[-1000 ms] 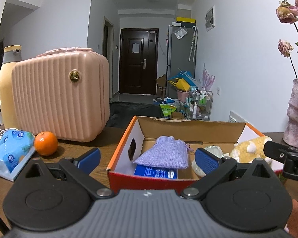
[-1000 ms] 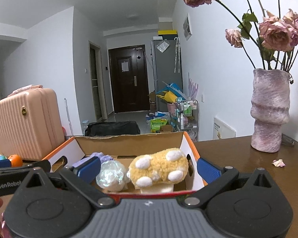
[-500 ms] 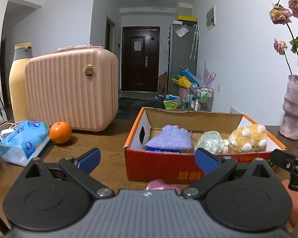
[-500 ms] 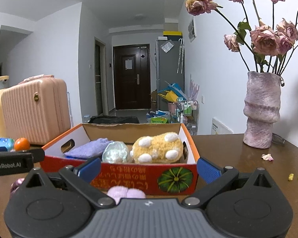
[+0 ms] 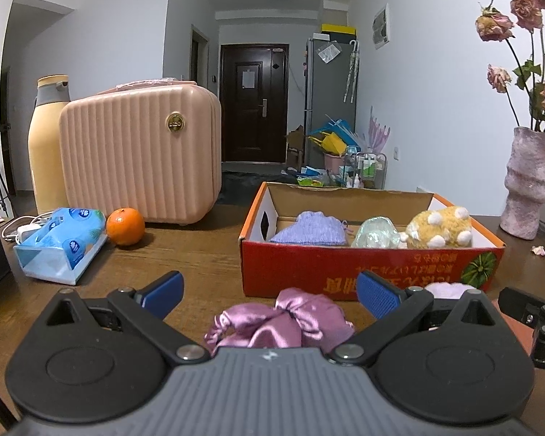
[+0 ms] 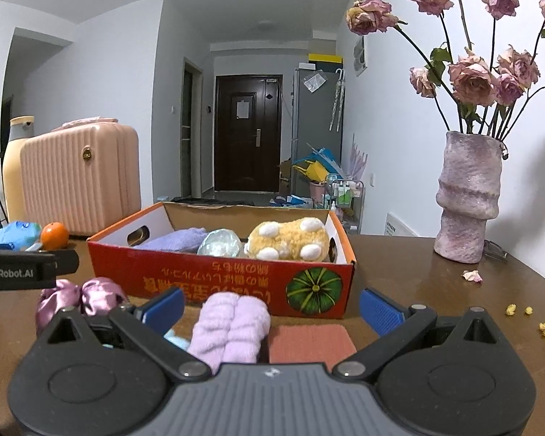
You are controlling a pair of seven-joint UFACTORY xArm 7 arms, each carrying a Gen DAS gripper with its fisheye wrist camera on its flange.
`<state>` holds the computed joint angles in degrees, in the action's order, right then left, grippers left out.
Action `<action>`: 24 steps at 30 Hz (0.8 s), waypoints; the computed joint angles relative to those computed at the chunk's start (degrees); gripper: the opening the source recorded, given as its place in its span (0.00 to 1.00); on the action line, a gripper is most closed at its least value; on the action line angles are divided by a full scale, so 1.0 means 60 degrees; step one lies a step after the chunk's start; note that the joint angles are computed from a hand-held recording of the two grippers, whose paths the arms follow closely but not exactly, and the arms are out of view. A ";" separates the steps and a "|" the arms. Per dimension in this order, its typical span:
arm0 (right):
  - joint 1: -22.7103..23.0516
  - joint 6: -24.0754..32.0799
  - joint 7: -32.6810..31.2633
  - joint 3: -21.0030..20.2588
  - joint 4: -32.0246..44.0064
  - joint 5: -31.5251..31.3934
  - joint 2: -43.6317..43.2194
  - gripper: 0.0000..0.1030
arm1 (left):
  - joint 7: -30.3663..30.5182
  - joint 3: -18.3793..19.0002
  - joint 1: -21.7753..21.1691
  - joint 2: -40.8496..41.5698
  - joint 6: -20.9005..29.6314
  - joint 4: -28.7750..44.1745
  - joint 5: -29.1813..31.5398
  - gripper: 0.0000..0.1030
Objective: Organize soft objects
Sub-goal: 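Move both tools back toward the soft items on the table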
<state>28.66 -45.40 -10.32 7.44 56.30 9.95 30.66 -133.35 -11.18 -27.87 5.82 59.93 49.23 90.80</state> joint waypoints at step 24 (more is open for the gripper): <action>-0.0158 -0.0520 0.0149 0.0200 -0.1930 -0.0124 -0.0909 1.00 | 0.0101 -0.0591 -0.0635 -0.0614 0.0206 -0.0825 -0.0809 1.00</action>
<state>27.71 -48.52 -9.43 8.64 44.72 9.20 25.20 -132.75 -14.73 -31.68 2.13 61.17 44.28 85.94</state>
